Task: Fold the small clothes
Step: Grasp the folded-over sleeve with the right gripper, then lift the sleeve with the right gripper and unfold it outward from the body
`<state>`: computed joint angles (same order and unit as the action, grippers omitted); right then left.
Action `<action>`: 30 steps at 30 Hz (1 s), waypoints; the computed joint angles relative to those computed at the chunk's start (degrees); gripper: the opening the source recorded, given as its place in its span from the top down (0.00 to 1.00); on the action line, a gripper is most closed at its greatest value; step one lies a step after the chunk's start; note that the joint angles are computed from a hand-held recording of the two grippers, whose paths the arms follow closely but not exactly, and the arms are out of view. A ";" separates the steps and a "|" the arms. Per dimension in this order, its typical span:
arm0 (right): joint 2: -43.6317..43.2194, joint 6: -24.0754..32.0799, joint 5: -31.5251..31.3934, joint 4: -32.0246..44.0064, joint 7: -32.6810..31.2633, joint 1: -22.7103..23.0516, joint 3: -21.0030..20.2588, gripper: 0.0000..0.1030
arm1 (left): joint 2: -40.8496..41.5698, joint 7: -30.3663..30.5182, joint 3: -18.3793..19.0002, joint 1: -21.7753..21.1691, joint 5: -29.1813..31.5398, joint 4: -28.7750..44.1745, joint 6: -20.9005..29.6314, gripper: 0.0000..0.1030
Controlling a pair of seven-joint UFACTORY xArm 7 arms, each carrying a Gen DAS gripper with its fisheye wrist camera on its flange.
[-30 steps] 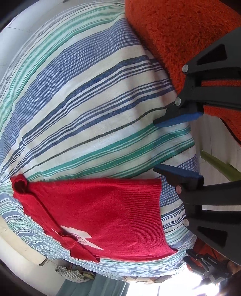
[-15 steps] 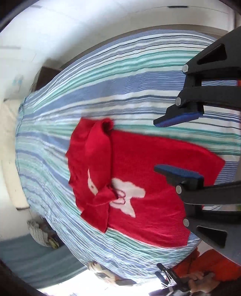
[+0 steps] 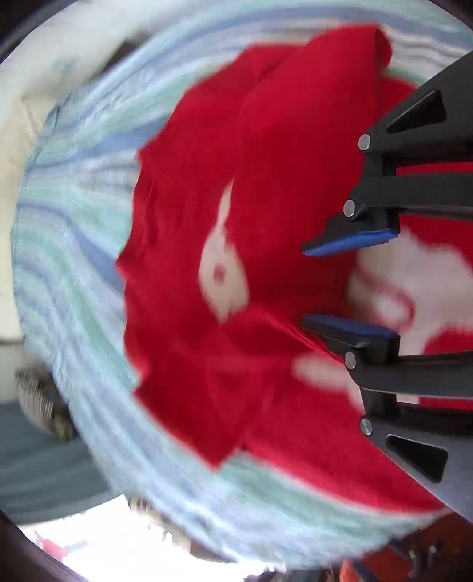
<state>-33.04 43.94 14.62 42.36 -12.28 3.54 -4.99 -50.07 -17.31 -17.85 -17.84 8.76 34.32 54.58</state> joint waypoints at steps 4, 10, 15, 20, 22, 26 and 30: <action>-4.83 8.47 14.76 0.21 -16.22 10.60 -7.59 0.66 | 1.49 -0.14 0.07 0.21 -0.08 0.55 0.88 0.26; -7.31 1.33 -7.89 -3.85 -7.44 -5.38 5.23 0.65 | 3.03 -0.96 1.95 0.46 -2.03 1.03 2.06 0.26; -1.64 -3.87 -21.06 -5.34 -7.16 -5.89 10.53 0.56 | 3.85 -1.82 2.22 0.98 -2.37 1.18 2.74 0.26; 0.19 -7.24 -24.05 -4.55 1.48 -7.13 9.66 0.85 | 4.08 -2.15 2.15 1.04 -1.97 1.21 3.17 0.25; -2.97 -7.41 -22.10 -4.45 4.24 -7.96 6.79 0.85 | 4.18 -2.11 2.33 1.02 -2.01 1.24 3.11 0.25; -13.40 -2.19 -17.13 -3.96 7.76 -13.52 -2.48 0.85 | 3.99 -1.96 2.43 0.88 -2.01 1.12 3.01 0.25; -18.52 7.16 -15.33 -0.49 5.21 -20.27 -12.23 0.85 | 4.12 -2.07 1.81 0.85 -1.57 1.11 3.02 0.25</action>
